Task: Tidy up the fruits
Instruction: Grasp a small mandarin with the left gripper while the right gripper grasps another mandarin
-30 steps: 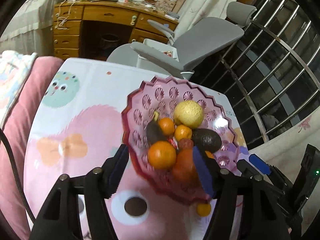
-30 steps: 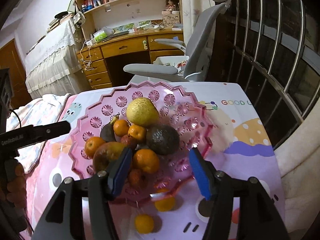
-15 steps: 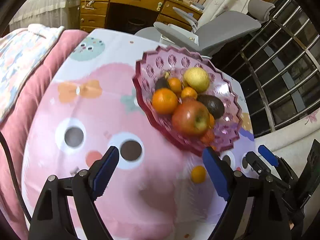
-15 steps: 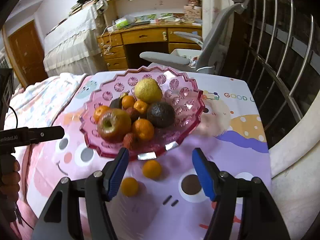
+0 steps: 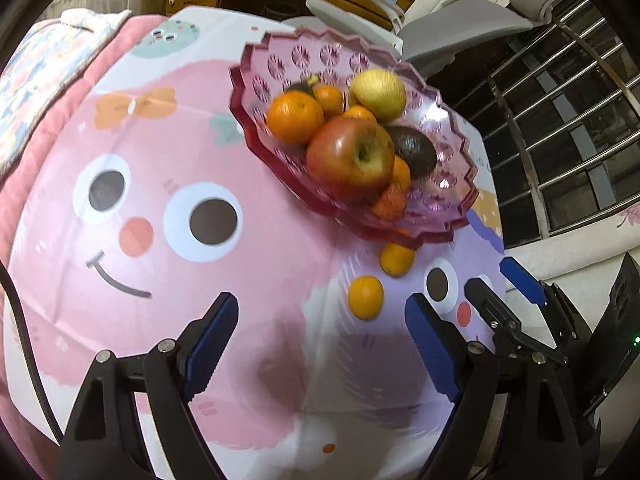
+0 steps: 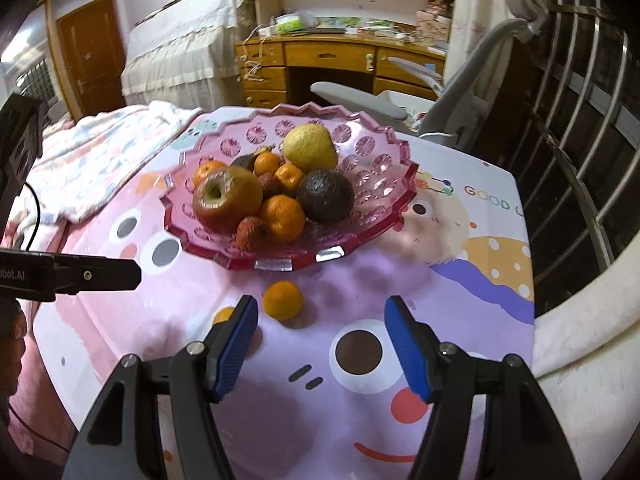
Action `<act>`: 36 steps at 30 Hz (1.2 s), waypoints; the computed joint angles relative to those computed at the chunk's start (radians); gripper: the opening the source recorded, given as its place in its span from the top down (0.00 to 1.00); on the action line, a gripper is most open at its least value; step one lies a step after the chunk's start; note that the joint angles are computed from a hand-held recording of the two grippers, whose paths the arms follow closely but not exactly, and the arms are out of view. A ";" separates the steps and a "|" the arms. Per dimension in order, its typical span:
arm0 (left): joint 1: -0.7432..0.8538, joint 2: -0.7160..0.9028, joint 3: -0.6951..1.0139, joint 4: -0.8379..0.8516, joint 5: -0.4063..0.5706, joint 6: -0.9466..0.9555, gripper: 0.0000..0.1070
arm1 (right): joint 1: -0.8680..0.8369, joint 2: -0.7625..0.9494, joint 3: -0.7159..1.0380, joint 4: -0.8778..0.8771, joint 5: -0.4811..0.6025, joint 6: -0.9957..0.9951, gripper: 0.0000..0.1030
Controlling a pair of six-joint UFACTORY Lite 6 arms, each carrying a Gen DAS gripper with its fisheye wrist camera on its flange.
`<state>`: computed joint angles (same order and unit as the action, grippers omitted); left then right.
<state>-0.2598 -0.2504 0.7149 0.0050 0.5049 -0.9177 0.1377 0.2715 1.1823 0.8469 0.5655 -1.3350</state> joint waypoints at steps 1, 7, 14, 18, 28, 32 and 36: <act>-0.010 0.020 0.006 -0.008 -0.007 -0.002 0.21 | 0.001 0.009 0.000 0.006 -0.004 -0.022 0.36; -0.048 0.156 0.061 -0.081 -0.058 0.021 0.22 | 0.001 0.062 -0.012 0.085 -0.021 -0.202 0.36; -0.058 0.302 0.132 -0.182 -0.092 0.093 0.37 | -0.003 0.137 -0.019 0.228 -0.012 -0.470 0.36; -0.063 0.364 0.174 -0.206 -0.099 0.112 0.42 | -0.016 0.206 0.017 0.271 0.022 -0.557 0.41; -0.063 0.511 0.291 -0.256 -0.102 0.162 0.57 | -0.016 0.290 0.067 0.288 0.077 -0.611 0.60; -0.062 0.549 0.325 -0.270 -0.092 0.184 0.61 | -0.007 0.304 0.074 0.291 0.088 -0.612 0.63; -0.063 0.582 0.361 -0.261 -0.084 0.186 0.68 | -0.002 0.316 0.083 0.287 0.103 -0.607 0.64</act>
<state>-0.3233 0.3316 1.0762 -0.2556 0.4208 -0.7318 0.1360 0.5873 1.2653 1.1340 0.6681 -1.9417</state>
